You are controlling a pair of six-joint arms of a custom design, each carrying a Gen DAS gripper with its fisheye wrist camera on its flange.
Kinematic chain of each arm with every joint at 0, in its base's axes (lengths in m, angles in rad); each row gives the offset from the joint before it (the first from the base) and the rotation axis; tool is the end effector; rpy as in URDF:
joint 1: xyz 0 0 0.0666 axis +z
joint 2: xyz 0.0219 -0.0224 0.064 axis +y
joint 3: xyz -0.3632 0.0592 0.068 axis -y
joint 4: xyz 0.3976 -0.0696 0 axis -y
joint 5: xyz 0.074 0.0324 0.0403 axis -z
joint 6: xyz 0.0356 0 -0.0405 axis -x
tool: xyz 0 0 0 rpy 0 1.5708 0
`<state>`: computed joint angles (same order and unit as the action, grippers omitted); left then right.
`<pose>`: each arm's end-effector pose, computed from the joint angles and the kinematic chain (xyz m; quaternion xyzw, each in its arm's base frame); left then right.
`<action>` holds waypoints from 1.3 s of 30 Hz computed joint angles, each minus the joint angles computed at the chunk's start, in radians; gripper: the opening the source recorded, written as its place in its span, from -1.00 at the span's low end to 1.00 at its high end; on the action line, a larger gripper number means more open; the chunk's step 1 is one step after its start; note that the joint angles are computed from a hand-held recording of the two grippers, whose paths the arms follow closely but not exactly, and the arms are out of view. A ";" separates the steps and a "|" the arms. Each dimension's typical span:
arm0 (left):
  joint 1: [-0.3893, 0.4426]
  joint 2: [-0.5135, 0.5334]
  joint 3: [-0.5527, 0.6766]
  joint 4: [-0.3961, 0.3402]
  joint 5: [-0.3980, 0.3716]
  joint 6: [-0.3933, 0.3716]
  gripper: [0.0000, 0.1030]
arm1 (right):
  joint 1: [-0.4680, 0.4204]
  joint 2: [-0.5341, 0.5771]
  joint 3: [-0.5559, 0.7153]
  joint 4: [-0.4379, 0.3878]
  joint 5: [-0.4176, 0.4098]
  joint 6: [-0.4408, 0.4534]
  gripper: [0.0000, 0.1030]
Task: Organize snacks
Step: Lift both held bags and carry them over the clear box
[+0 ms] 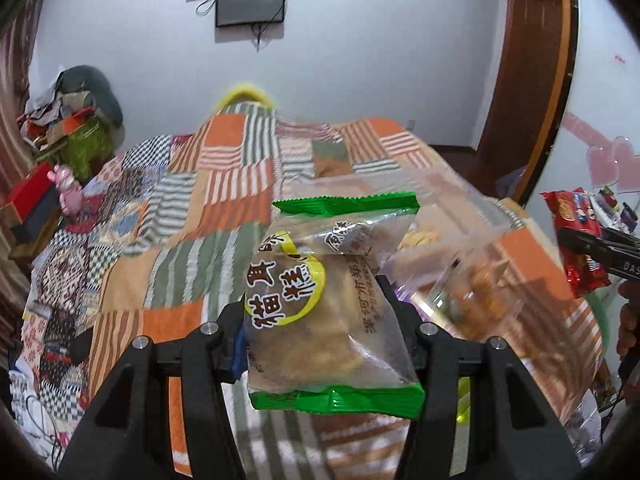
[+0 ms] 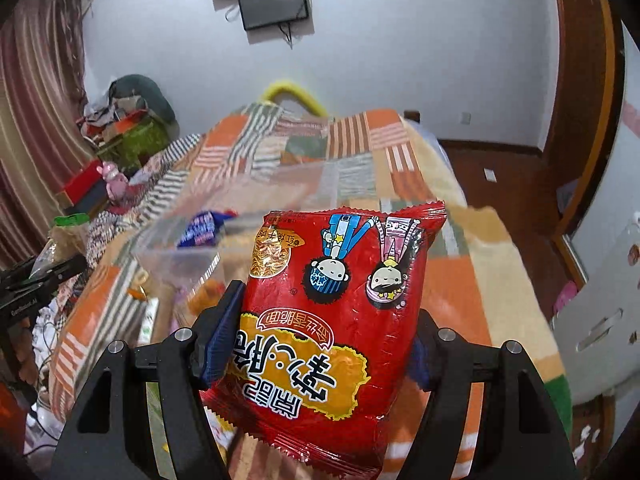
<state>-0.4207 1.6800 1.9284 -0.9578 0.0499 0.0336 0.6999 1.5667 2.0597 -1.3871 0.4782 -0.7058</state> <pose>0.5445 -0.2460 0.5105 0.1849 0.8894 -0.1161 0.4015 0.3968 0.3122 0.5998 0.0813 0.9162 0.0380 0.3905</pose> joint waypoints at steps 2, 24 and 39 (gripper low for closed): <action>-0.009 0.020 0.036 -0.003 0.002 -0.001 0.03 | -0.007 0.013 0.022 0.014 0.007 0.023 0.28; -0.041 0.335 0.478 -0.139 0.020 0.030 0.03 | -0.094 0.187 0.213 0.087 -0.077 0.150 0.28; -0.053 0.669 0.977 -0.406 0.025 0.015 0.04 | -0.144 0.331 0.364 -0.033 -0.215 0.197 0.28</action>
